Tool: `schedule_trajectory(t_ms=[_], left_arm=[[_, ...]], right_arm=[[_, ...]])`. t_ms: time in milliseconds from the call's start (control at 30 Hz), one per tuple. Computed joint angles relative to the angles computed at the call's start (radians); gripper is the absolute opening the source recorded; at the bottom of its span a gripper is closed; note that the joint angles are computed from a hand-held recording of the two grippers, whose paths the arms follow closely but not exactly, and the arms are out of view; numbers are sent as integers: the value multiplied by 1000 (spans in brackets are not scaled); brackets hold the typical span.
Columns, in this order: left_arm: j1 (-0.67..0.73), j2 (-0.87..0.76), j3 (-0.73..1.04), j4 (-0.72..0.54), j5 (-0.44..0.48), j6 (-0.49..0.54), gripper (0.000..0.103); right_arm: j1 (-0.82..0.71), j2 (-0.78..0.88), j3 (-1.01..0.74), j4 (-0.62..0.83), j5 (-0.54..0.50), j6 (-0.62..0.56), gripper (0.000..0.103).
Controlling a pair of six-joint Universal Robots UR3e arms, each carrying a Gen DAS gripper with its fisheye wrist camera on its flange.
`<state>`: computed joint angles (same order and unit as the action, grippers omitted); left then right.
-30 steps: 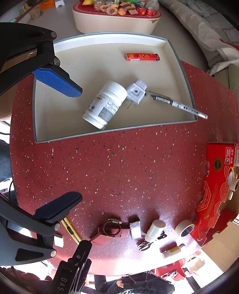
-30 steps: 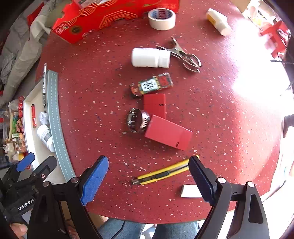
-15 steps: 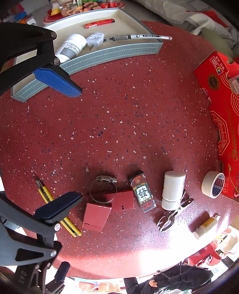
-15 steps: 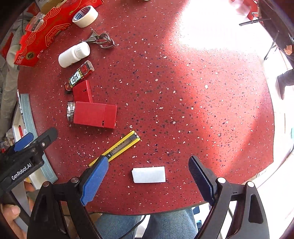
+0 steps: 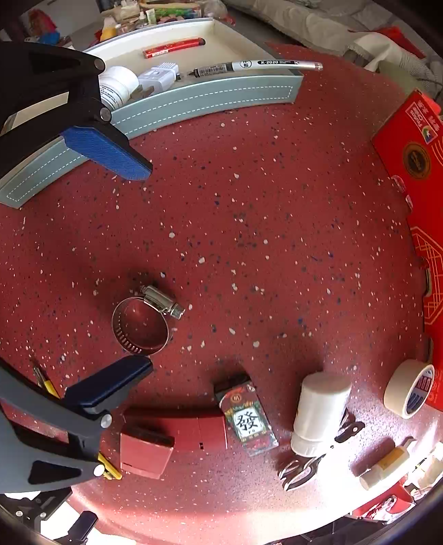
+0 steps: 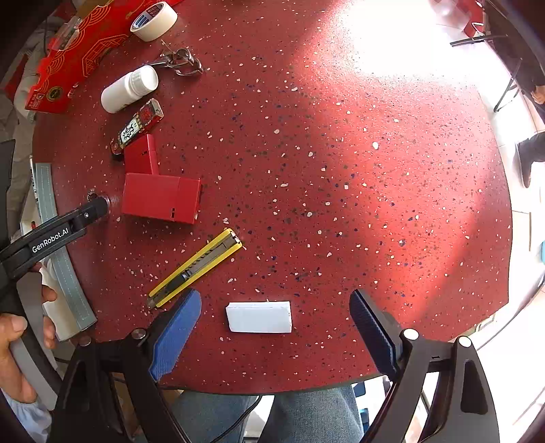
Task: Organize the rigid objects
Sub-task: 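Move both tools toward the metal hose clamp and the white eraser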
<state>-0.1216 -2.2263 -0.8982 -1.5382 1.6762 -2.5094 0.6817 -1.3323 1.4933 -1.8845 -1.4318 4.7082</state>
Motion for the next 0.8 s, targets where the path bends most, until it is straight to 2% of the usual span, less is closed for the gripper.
schedule_trajectory(t_ms=[200,300,567,667,700,800], left_arm=[[22,20,-28,38,-28,29,103],[33,123,-191,103,-38,48,103],[-7,135,-284,170,-39,21,103],[35,112,-250,130,-72,29,103],[54,85,-205,81,-94,13,103],[75,87,-207,91,-106,12,103]], right_arm=[[26,42,-10,-21,13,17,90],[52,94,-55,-12,13,28,90],[67,234,-183,61,3,-23,90],[76,288,-250,106,0,-32,90],[80,313,-290,138,-2,-42,90],[99,359,-355,168,-11,-48,90]])
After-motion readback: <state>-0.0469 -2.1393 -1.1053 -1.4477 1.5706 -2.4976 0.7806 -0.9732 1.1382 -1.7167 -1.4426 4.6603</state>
